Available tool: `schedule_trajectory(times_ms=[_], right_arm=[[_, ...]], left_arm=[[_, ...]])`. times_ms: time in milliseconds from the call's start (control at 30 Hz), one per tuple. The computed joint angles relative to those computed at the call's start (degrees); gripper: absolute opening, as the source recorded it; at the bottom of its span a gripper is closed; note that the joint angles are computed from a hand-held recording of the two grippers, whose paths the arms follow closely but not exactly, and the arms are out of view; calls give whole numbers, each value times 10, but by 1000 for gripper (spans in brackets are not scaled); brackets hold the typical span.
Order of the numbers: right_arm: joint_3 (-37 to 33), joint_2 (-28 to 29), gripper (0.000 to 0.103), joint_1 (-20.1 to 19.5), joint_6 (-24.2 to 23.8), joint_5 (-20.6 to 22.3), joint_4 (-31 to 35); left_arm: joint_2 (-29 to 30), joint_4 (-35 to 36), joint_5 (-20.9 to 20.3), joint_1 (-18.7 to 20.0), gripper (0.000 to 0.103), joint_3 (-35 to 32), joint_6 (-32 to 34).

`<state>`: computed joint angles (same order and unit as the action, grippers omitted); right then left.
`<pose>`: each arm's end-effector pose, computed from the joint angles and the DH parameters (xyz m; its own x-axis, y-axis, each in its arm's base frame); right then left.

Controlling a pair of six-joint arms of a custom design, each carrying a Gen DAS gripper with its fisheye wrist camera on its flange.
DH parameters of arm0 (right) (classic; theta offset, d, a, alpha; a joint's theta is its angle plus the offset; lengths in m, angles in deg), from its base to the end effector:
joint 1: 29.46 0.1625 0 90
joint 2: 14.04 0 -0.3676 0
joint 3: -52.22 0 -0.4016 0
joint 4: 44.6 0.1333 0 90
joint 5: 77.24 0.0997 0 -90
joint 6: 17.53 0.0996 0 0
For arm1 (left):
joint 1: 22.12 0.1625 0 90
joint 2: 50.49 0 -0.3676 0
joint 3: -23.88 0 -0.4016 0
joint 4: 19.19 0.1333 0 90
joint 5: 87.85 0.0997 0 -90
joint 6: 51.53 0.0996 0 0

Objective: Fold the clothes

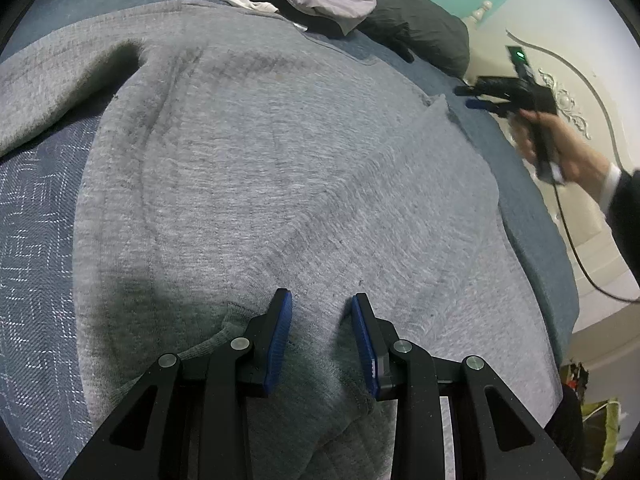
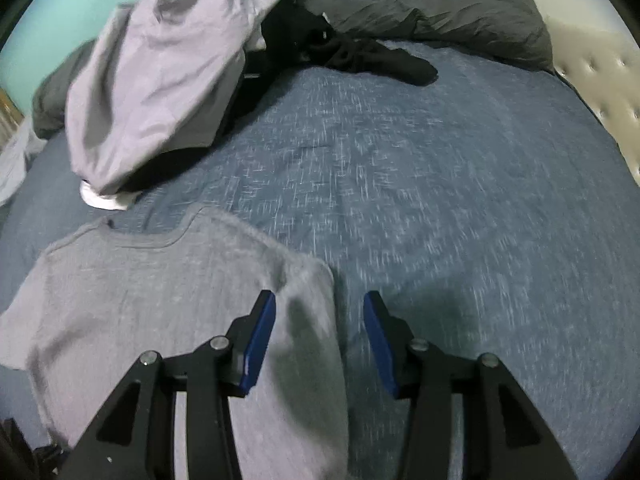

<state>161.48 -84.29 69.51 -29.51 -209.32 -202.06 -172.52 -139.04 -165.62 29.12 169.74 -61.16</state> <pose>0.1529 -0.5419 0.2382 -0.7374 0.0150 0.6753 -0.2966 0.8910 -0.3437 -0.0560 -0.3164 0.2255 -0.8692 0.4564 -0.1902 0.4840 0.8640 -0.1386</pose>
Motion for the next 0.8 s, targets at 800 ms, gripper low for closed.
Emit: schedule_trajectory(times_ms=[800], right_arm=[[-52, 78, 7, -34, 21, -43, -55]], left_arm=[[-6, 6, 3, -1, 33, 3, 3]])
